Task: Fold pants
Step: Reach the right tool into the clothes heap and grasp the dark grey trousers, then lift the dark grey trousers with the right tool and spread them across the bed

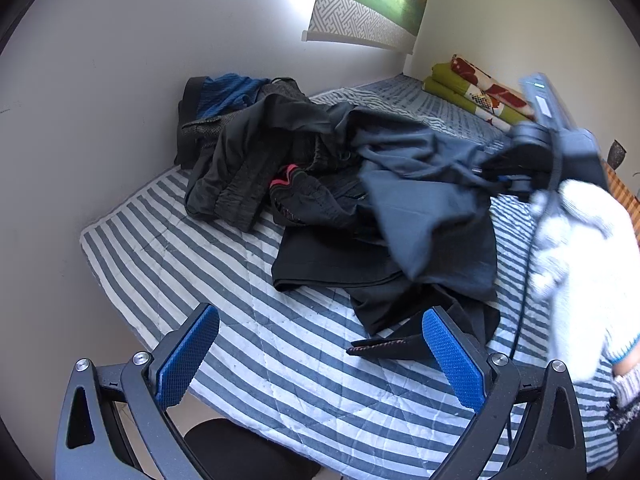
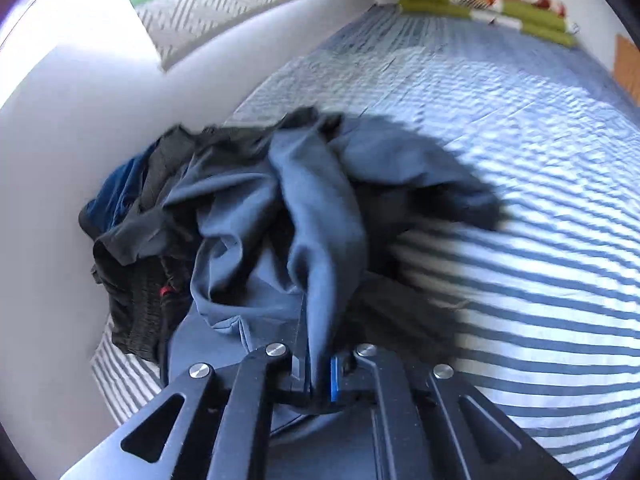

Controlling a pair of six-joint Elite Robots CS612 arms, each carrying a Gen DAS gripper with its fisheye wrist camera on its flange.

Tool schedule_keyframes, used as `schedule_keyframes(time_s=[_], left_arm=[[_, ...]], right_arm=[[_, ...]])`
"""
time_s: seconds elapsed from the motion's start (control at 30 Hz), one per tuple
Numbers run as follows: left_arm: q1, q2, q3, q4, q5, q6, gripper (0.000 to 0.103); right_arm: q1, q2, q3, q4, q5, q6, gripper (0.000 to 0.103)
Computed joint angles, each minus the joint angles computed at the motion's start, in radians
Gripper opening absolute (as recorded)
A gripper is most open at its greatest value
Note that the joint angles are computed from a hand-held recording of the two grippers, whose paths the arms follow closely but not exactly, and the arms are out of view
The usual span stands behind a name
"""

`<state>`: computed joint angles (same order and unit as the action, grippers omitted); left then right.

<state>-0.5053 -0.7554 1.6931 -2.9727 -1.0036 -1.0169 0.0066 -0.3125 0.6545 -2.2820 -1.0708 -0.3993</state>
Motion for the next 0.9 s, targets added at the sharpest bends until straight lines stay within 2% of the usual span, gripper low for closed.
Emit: schedule_keyframes(time_s=[0.1,0.13,0.23,0.3,0.43,0.5,0.63,0.73,0.83,0.9], left_arm=[[-0.009,-0.008,0.001,-0.001,0.012,0.007,0.103],[-0.013,-0.01,0.001,-0.002,0.017,0.01,0.103],[-0.026,-0.016,-0.003,-0.006,0.033,0.034,0.103],[-0.035,-0.015,-0.011,-0.009,0.037,0.052,0.103],[-0.045,-0.009,-0.032,-0.004,0.025,0.08,0.103],[-0.051,-0.004,-0.045,-0.001,0.02,0.097,0.103],[-0.063,0.0,-0.063,0.01,0.022,0.119,0.103],[-0.071,-0.003,-0.065,0.024,0.028,0.121,0.103],[-0.077,-0.013,-0.053,0.042,0.041,0.102,0.103],[-0.077,-0.02,-0.044,0.058,0.047,0.082,0.103]], right_arm=[[-0.027,-0.058,0.115,-0.149,-0.022,-0.017,0.005],[-0.039,-0.072,0.14,-0.169,-0.019,-0.019,0.005],[-0.087,-0.115,0.216,-0.23,-0.005,-0.021,0.005],[-0.121,-0.144,0.287,-0.327,-0.027,-0.018,0.005],[-0.184,-0.174,0.35,-0.359,-0.033,0.012,0.005],[-0.213,-0.192,0.397,-0.42,-0.053,0.022,0.005],[-0.242,-0.209,0.472,-0.592,-0.143,0.045,0.004],[-0.262,-0.205,0.463,-0.597,-0.156,0.093,0.004],[-0.28,-0.188,0.434,-0.64,-0.216,0.18,0.004],[-0.293,-0.18,0.415,-0.63,-0.24,0.213,0.004]])
